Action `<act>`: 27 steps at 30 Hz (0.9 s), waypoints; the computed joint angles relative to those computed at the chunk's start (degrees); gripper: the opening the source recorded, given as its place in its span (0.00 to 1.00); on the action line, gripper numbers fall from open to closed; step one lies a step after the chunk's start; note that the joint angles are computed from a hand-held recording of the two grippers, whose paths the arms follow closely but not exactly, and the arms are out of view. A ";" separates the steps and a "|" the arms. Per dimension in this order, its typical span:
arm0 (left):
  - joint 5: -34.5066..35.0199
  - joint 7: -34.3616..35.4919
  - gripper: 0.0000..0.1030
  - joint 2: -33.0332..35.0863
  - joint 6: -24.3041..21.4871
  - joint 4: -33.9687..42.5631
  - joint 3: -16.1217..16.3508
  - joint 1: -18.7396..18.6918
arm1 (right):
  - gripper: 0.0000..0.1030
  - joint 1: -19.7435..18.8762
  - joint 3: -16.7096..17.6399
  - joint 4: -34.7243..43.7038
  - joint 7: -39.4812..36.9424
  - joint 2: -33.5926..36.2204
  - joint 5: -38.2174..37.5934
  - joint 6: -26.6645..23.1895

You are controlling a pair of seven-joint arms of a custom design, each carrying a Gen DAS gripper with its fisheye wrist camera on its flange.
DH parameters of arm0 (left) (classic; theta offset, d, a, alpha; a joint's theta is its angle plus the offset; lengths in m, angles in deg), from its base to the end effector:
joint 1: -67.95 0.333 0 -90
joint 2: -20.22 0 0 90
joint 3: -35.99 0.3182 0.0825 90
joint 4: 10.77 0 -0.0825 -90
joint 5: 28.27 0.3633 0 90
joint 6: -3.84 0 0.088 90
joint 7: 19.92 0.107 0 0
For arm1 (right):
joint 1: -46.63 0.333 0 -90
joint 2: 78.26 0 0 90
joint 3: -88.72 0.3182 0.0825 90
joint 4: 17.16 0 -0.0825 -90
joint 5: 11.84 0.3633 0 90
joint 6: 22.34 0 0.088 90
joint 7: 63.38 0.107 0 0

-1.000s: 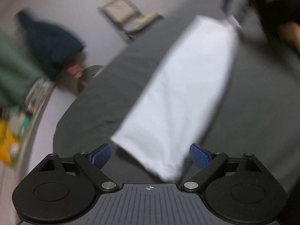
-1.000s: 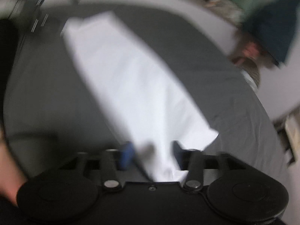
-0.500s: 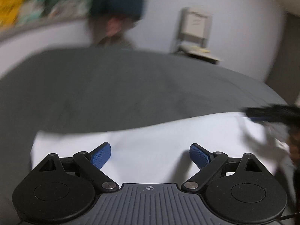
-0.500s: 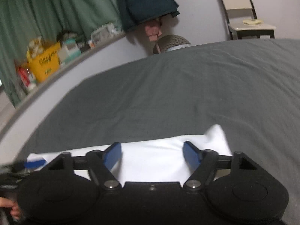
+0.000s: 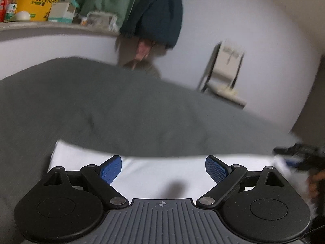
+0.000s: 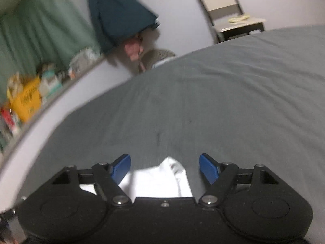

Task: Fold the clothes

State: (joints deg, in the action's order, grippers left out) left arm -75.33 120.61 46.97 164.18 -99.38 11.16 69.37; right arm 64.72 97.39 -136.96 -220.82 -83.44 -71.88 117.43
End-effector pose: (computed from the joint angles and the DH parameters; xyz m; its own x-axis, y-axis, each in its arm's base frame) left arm 0.6825 -0.1927 0.4893 -0.5689 -0.7816 0.2559 -0.5652 0.1455 -0.8120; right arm 0.4853 0.2454 0.5219 -0.5485 -0.7512 -0.3672 -0.3599 0.6085 -0.7072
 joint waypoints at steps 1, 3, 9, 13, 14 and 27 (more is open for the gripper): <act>-0.49 0.30 0.90 0.09 -0.57 -0.08 0.62 -0.06 | 0.80 0.18 -0.01 0.81 -2.72 0.84 1.81 -1.27; -5.02 4.02 0.90 0.38 -0.81 -0.59 -2.42 3.00 | 0.80 0.46 0.08 1.12 -2.40 1.14 0.58 -2.49; -22.15 9.04 0.90 -3.22 4.52 -3.80 -5.82 3.83 | 0.82 2.48 1.68 1.56 6.23 -0.67 -1.52 -10.10; -26.12 11.15 0.90 -2.76 3.32 -1.79 -5.77 0.49 | 0.85 2.56 1.84 0.95 8.10 -1.27 -2.81 -8.60; -26.37 11.36 0.90 -2.43 3.58 -1.04 -5.48 -0.84 | 0.85 2.48 1.79 0.62 8.72 -1.54 -2.92 -8.10; 7.57 -29.61 0.90 2.00 5.89 1.64 8.50 -18.52 | 0.86 -0.59 1.94 -4.32 19.28 -4.96 -5.87 -3.86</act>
State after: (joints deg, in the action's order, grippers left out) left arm -67.76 91.01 48.97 170.07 -97.74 19.65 50.85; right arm 64.12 99.33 -141.28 -201.54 -88.39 -77.75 113.57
